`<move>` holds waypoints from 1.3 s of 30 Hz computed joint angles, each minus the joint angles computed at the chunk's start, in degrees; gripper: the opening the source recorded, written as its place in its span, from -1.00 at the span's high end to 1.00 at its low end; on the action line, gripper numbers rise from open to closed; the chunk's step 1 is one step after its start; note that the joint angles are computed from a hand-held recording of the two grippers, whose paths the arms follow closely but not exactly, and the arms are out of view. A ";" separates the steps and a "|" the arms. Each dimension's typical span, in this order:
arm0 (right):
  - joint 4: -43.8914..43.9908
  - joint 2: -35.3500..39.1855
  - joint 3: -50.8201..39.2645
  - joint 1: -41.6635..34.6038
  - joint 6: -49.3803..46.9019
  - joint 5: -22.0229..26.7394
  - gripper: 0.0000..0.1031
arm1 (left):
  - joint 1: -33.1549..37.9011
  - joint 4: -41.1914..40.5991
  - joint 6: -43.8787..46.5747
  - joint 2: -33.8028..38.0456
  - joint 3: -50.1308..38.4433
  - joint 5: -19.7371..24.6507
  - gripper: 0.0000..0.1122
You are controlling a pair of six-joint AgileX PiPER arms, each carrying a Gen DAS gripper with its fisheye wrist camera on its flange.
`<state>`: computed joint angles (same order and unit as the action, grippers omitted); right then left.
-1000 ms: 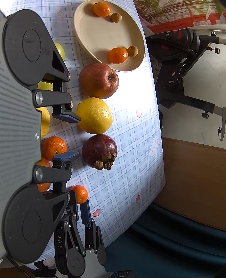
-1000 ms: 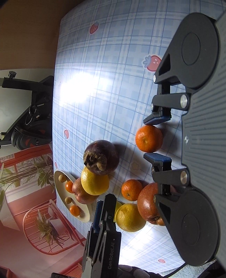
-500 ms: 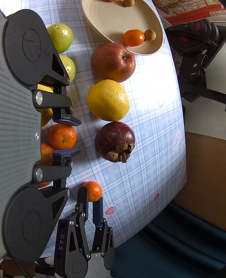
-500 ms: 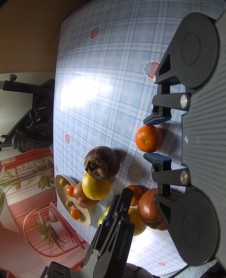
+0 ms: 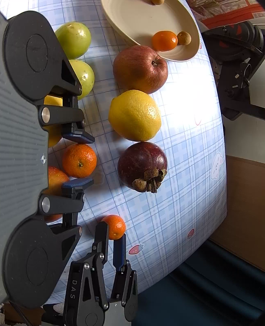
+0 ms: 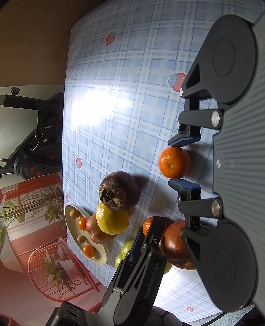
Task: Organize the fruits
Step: 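Carry both held tangerines over the beige plate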
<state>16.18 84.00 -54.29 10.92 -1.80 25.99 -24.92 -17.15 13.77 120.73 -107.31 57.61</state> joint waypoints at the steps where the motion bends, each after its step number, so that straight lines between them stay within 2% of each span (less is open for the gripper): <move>1: -0.02 -0.07 0.10 -0.02 0.12 -0.08 0.27 | 0.27 -0.50 -0.09 -0.41 0.75 -0.92 0.31; 10: -0.65 -2.71 1.24 0.65 2.56 -2.42 0.27 | 2.46 -5.14 0.15 -4.94 5.74 -7.30 0.31; 19: -6.38 -1.49 -6.12 3.11 9.25 -1.99 0.27 | 7.47 -8.82 -2.06 -10.06 8.81 -12.28 0.31; 28: -7.65 7.76 -21.02 6.97 9.66 0.21 0.27 | 14.80 -7.28 -6.93 -11.51 5.68 -12.55 0.31; 39: -7.03 25.70 -43.68 11.38 8.21 4.20 0.27 | 21.17 -1.56 -7.39 -5.47 -2.76 -10.53 0.31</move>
<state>9.14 109.70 -97.97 22.30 6.41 30.19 -3.74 -18.71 6.38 115.26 -110.07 47.07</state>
